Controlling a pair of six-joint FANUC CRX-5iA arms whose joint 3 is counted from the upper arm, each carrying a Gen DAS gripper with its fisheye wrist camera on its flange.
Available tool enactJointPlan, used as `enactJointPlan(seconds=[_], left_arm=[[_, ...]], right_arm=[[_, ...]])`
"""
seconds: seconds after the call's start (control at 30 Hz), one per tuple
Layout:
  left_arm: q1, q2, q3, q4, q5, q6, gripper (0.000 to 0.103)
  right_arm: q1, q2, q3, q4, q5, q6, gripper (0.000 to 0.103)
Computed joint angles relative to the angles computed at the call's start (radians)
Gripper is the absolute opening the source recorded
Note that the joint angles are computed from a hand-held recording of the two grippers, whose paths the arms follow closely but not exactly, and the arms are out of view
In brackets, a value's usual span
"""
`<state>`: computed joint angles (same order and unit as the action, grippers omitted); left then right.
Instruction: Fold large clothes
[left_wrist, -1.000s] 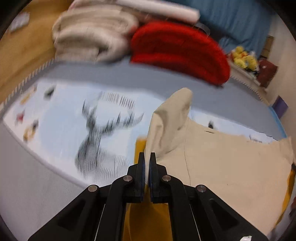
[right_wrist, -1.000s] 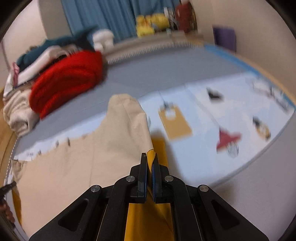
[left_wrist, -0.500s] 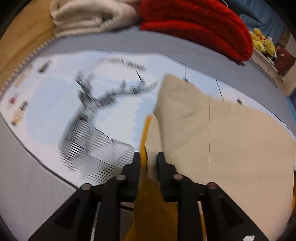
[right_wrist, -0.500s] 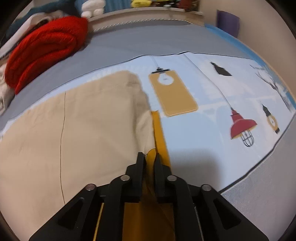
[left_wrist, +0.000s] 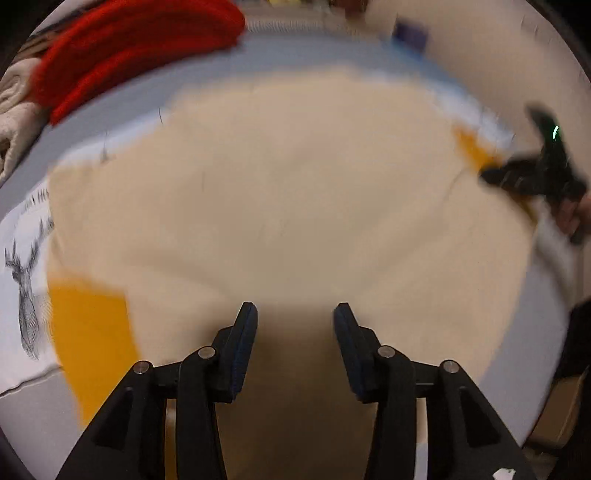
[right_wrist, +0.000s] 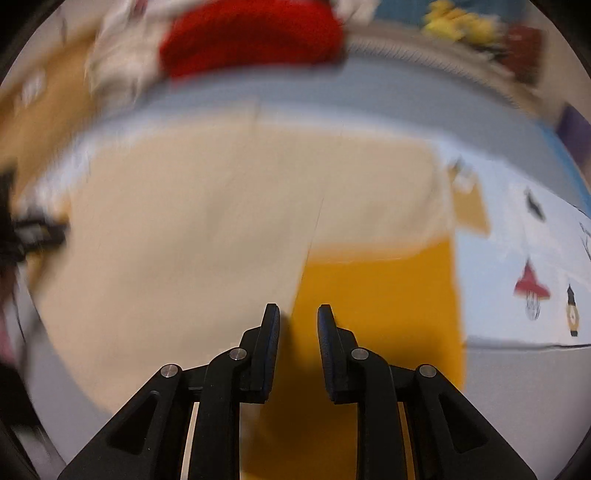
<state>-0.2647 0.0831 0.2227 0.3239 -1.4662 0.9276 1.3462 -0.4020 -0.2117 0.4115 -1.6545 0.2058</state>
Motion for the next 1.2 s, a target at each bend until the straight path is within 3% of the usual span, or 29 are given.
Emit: enactJointPlan(seconds=[0.1,0.3,0.4,0.47,0.57,0.63,0.77,0.83,0.97,1.1,1.2], left_arm=[[0.060,-0.018,-0.034,0.048,-0.002,0.016,0.038],[0.151,-0.071,-0.066,-0.002,-0.041,-0.070,0.037],[0.211,-0.085,-0.073,0.000,-0.070,-0.055,0.036],[0.239,-0.095,-0.064,-0.012,-0.096,-0.049,0.025],[0.280,-0.122,-0.105,0.003,-0.108,-0.058,0.022],[0.299,-0.142,-0.129,0.003,-0.099,-0.056,0.022],[0.219,-0.149,-0.006,-0.174,-0.130,0.073,0.020],[0.180,-0.165,0.054,-0.248,-0.134,0.108,0.020],[0.217,-0.251,0.074,-0.145,-0.127,0.230,0.020],[0.225,-0.329,0.008,-0.015,-0.082,0.343,0.020],[0.176,-0.373,-0.091,-0.004,-0.034,0.440,0.020]], right_arm=[[0.055,-0.041,-0.040,-0.026,-0.040,-0.055,0.022],[0.161,-0.099,-0.030,-0.084,-0.188,-0.185,0.022],[0.199,-0.123,-0.028,-0.110,-0.236,-0.239,0.022],[0.243,-0.128,-0.018,-0.119,-0.278,-0.283,0.022],[0.270,-0.151,-0.034,-0.141,-0.291,-0.313,0.022],[0.238,-0.150,-0.036,-0.154,-0.288,-0.311,0.022],[0.227,-0.070,0.053,-0.166,-0.399,-0.312,0.022],[0.266,-0.022,0.129,-0.117,-0.486,-0.340,0.022],[0.413,0.083,0.258,0.147,-0.580,-0.381,0.023],[0.427,0.159,0.285,0.348,-0.473,-0.344,0.025],[0.394,0.194,0.252,0.378,-0.340,-0.318,0.025]])
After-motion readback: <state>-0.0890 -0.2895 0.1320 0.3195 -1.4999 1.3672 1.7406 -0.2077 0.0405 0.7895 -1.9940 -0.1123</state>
